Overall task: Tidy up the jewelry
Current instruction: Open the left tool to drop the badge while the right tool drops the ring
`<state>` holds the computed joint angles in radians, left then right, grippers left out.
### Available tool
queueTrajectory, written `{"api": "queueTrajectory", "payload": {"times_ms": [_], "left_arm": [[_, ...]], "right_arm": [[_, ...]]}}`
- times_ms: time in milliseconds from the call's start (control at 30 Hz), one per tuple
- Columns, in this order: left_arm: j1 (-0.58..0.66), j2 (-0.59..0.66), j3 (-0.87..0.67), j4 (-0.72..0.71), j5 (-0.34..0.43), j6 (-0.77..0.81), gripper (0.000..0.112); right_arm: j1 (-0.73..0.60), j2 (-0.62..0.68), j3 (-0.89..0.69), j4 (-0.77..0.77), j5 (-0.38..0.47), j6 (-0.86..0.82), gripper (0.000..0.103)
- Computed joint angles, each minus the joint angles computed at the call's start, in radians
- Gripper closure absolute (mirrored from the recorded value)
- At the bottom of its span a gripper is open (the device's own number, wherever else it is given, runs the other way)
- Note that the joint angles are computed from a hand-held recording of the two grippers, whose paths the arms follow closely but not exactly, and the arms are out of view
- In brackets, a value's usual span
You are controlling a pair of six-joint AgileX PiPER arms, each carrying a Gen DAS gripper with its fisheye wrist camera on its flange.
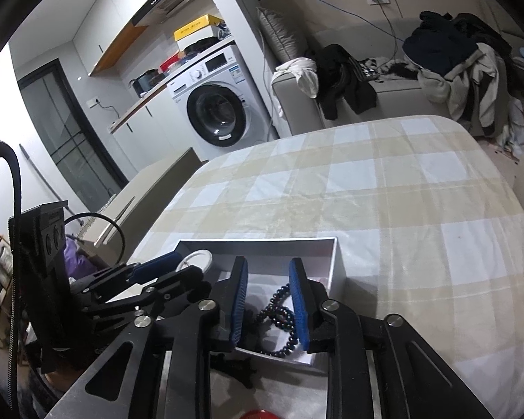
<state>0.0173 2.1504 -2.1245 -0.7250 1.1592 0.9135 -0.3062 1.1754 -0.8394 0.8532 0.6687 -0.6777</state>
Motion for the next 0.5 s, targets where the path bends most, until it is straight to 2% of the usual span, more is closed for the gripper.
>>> {"api": "queueTrajectory", "payload": {"times_ms": [67, 133, 200, 300, 367, 433, 467, 500], "left_arm": [[0.001, -0.008, 0.005, 0.001, 0.005, 0.003, 0.066], [0.009, -0.018, 0.017, -0.015, 0.005, 0.007, 0.051], [0.021, -0.019, 0.012, -0.031, 0.028, 0.007, 0.046], [0.040, -0.041, 0.039, -0.045, 0.025, 0.019, 0.031], [0.056, -0.067, 0.075, -0.056, 0.008, 0.030, 0.025], [0.078, -0.086, 0.105, -0.078, 0.011, 0.048, 0.012], [0.088, -0.100, 0.127, -0.086, 0.007, 0.057, 0.010], [0.095, -0.114, 0.151, -0.093, -0.005, 0.064, 0.010]], "right_arm": [[-0.010, -0.015, 0.008, -0.005, 0.003, 0.002, 0.067], [-0.014, -0.027, 0.014, -0.014, 0.005, 0.000, 0.063], [-0.008, -0.048, 0.023, -0.057, -0.007, 0.030, 0.059], [-0.014, -0.082, 0.043, -0.091, -0.005, 0.053, 0.037], [-0.008, -0.111, 0.057, -0.137, -0.008, 0.090, 0.018], [0.000, -0.139, 0.070, -0.182, -0.016, 0.125, 0.007], [0.005, -0.151, 0.075, -0.204, -0.017, 0.143, 0.000], [0.015, -0.167, 0.080, -0.236, -0.020, 0.171, 0.000]]}}
